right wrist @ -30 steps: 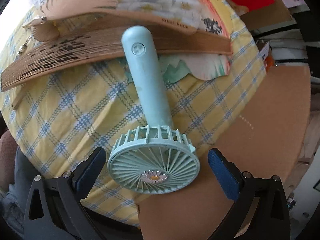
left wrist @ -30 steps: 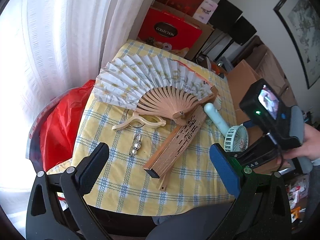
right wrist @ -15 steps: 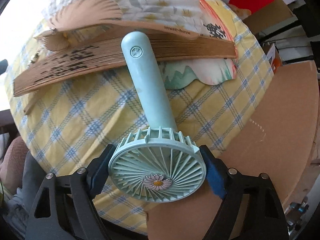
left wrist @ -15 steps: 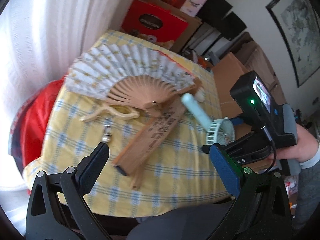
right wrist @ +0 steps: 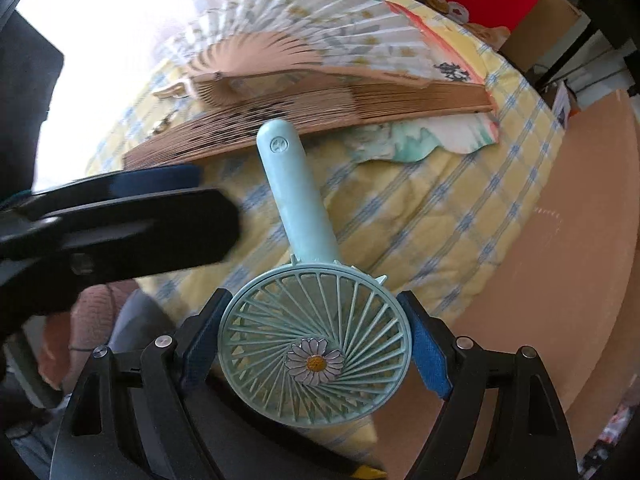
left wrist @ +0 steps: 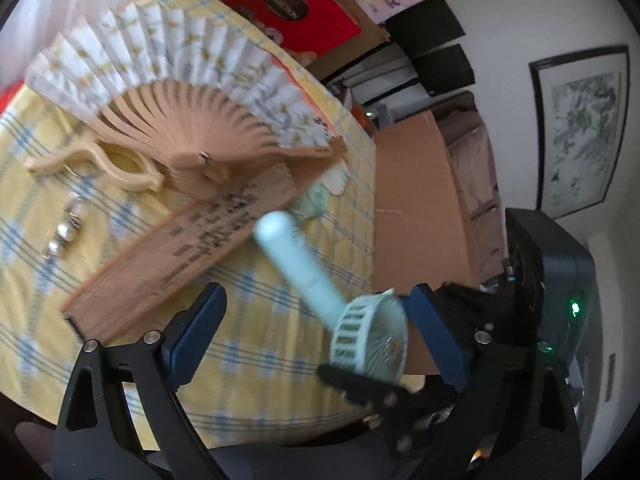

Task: Organize objects
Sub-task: 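Lift the mint-green fan with the right gripper and carry it over the box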

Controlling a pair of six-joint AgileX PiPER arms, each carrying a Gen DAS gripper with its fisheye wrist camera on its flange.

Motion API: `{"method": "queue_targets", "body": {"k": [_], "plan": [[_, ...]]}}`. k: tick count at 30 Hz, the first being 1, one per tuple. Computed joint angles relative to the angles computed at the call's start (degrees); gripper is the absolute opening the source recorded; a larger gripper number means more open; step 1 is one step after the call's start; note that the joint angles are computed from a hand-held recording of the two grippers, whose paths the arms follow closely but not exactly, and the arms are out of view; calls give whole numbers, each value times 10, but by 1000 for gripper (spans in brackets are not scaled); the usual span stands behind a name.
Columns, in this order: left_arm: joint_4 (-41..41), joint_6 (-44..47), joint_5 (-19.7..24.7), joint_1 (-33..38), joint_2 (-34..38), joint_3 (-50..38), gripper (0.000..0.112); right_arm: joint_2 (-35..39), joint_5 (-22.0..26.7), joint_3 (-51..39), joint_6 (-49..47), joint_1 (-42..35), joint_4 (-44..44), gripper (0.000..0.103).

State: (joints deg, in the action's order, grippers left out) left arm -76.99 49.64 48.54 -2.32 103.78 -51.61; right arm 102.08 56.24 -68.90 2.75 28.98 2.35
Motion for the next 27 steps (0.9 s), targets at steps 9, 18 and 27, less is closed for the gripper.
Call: {"method": "queue_targets", "body": {"k": [9, 18, 27], "plan": [[-16, -13, -24, -36, 19, 5, 76, -57, -48, 85, 9, 19, 55, 84], [-31, 0, -7, -36, 15, 47, 73, -70, -75, 108, -17, 9, 85, 84], [-37, -10, -2, -19, -18, 63, 41, -87, -61, 79, -25, -5, 90, 84]]}}
